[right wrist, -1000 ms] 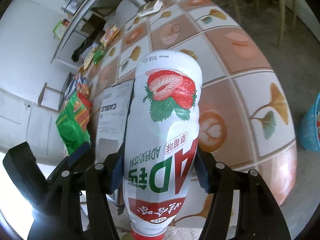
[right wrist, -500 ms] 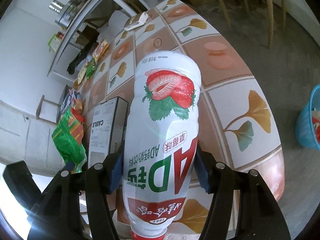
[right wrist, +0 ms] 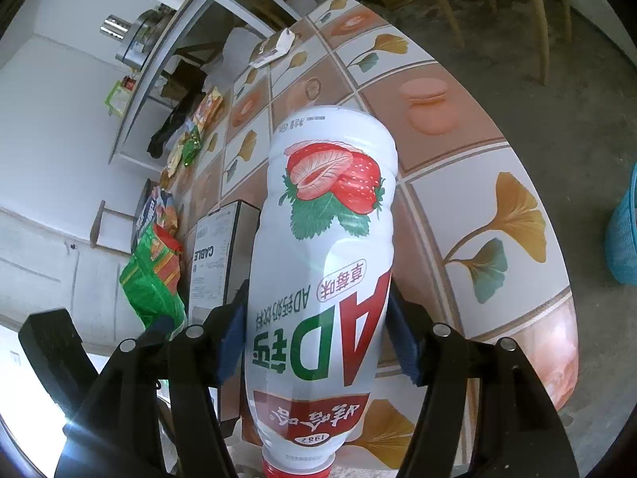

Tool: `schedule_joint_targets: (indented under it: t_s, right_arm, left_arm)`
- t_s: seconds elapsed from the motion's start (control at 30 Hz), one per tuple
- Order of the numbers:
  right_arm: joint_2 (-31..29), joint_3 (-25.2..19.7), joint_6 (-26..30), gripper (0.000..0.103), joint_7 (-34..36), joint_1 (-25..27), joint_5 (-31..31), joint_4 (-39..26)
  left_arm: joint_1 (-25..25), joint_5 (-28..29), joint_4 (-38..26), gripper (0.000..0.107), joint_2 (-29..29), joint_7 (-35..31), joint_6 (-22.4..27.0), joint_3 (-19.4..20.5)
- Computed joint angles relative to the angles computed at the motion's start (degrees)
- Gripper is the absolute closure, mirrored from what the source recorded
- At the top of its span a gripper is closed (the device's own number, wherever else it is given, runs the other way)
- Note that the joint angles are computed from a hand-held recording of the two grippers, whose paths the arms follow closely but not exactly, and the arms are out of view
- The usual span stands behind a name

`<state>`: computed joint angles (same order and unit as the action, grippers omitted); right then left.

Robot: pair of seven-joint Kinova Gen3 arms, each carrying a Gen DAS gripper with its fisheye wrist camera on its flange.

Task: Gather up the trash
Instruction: 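Lift the CABLE box and AD bottle with both grippers and carry them to the wastebasket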

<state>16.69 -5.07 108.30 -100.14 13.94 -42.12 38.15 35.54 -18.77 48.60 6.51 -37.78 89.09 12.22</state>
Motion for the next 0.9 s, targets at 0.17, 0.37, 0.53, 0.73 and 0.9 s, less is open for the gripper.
schedule_joint_targets:
  t_s: [0.17, 0.37, 0.53, 0.73, 0.9]
  right_arm:
    - [0.65, -0.41, 0.96, 0.038, 0.93, -0.68, 0.79, -1.71]
    - [0.83, -0.72, 1.19, 0.038, 1.50, -0.79, 0.95, -2.04]
    - [0.77, -0.74, 1.30, 0.038, 2.08, -0.90, 1.20, -2.07]
    - [0.55, -0.87, 2.44, 0.039, 4.33, -2.82, 3.78, -3.76]
    - [-0.18, -0.67, 3.70, 0.039, 6.98, -5.49, 7.53, -5.71]
  left_arm:
    - [2.89, -2.14, -5.90, 0.023, 5.04, -3.30, 5.10, -1.00]
    - [5.95, -3.28, -8.86, 0.023, 8.16, -4.72, 7.99, -3.74]
    - [6.55, -2.44, -9.05, 0.023, 8.94, -5.26, 8.87, -5.16]
    - [8.18, -4.41, -7.86, 0.024, 8.42, -5.10, 8.65, -5.25]
    - [9.70, -5.50, -7.48, 0.024, 7.86, -3.00, 9.68, -4.98]
